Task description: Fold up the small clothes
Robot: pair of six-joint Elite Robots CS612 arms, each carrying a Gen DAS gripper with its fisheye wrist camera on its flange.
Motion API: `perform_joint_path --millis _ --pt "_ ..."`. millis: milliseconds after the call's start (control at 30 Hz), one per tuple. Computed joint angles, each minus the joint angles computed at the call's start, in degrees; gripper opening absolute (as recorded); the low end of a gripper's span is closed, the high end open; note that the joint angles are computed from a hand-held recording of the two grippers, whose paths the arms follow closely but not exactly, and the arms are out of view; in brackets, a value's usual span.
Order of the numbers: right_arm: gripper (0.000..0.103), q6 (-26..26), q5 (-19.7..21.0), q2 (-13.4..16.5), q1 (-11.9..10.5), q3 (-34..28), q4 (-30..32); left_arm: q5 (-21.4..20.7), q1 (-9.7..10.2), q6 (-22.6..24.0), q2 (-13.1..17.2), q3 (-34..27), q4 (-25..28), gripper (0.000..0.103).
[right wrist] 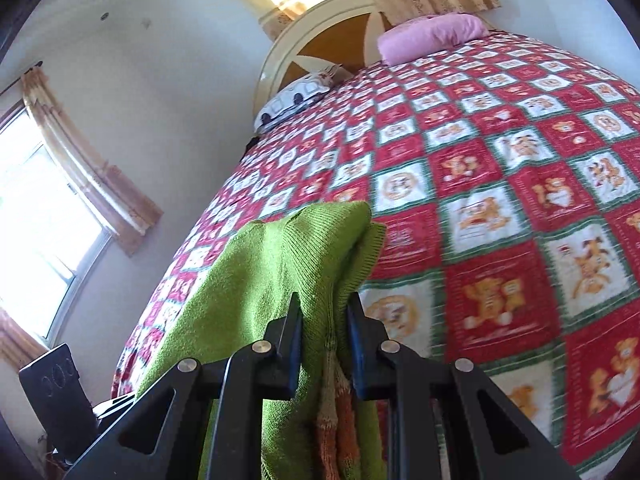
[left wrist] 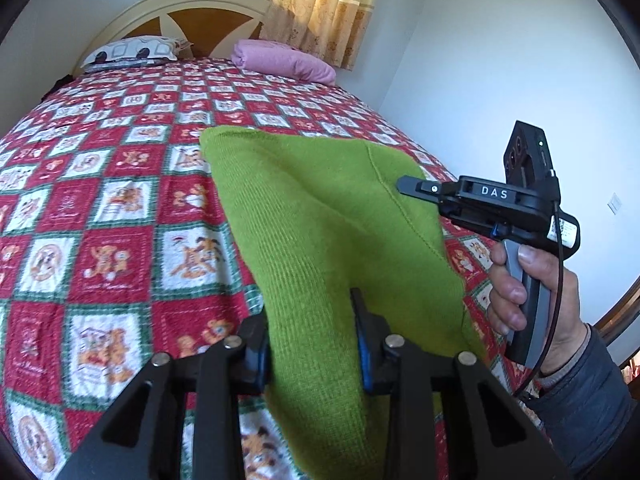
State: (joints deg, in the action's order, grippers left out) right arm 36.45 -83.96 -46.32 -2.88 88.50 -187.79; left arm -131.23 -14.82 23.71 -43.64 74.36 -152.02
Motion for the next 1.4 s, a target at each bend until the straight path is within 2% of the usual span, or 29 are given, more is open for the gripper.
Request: perform_joint_path --millis 567,1000,1400 --pt "0.019 -1.9 2.5 3.7 4.0 -7.8 3.3 2.2 3.94 -4.3 -0.5 2.1 -6.1 0.034" --pt "0.019 -3.3 4.7 6.6 6.5 -12.9 6.1 2.8 6.73 -5.6 -0.5 3.1 -8.0 0.034" --pt "0.019 -4.5 8.7 11.0 8.3 -20.9 10.3 4.3 8.99 -6.9 -0.4 3.3 -9.9 0.034"
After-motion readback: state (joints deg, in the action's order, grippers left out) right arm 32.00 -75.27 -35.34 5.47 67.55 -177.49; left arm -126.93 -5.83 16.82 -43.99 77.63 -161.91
